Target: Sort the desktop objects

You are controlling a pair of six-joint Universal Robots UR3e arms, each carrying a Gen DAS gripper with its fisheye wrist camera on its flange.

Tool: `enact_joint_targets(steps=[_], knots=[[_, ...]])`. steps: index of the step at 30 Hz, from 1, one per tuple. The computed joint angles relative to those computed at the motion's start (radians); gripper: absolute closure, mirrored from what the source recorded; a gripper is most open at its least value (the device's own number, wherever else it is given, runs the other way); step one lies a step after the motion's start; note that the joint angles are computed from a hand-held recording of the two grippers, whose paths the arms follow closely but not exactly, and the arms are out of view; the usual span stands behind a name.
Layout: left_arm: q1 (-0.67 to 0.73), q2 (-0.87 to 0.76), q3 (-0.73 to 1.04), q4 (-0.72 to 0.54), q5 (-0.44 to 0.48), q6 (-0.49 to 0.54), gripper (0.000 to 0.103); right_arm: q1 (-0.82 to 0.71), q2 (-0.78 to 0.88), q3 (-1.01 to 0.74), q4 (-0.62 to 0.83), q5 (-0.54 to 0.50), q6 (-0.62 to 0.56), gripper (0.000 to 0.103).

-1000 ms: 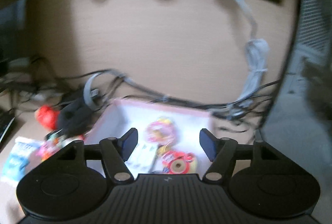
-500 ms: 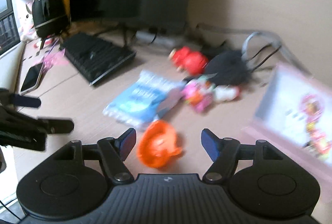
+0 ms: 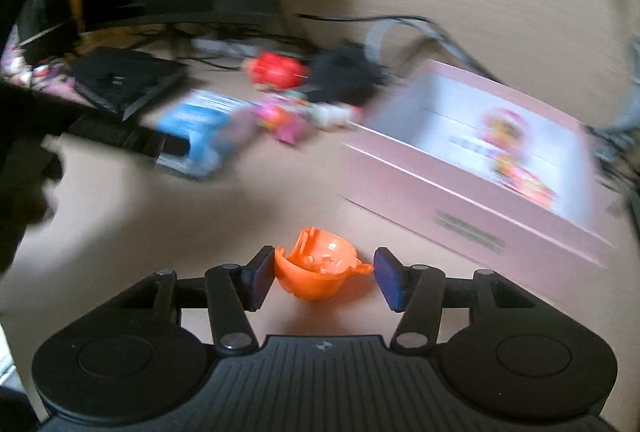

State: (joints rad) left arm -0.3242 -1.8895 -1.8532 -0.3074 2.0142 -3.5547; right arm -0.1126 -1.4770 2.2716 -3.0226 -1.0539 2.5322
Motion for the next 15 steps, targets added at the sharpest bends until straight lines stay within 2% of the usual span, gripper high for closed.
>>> enact_joint_targets(steps=[4,6,8,10,15], knots=[[0.002,-0.161,0.185,-0.082,0.044,0.017,0.002,-0.119,-0.057,0.071,0.006,-0.010,-0.015,0.049],[-0.005,-0.207,0.244,-0.126,0.062,0.024,0.004,-0.153,-0.068,0.095,-0.011,-0.015,-0.004,0.044],[-0.013,-0.217,0.242,-0.114,0.075,0.039,0.021,-0.203,-0.093,0.139,-0.045,0.006,0.000,0.021],[-0.024,-0.207,0.233,-0.114,0.083,0.047,0.036,-0.254,-0.126,0.176,-0.052,0.039,-0.012,0.014],[-0.062,-0.128,0.139,-0.095,0.067,0.026,0.040,-0.297,-0.124,0.214,-0.102,0.036,0.001,0.002]])
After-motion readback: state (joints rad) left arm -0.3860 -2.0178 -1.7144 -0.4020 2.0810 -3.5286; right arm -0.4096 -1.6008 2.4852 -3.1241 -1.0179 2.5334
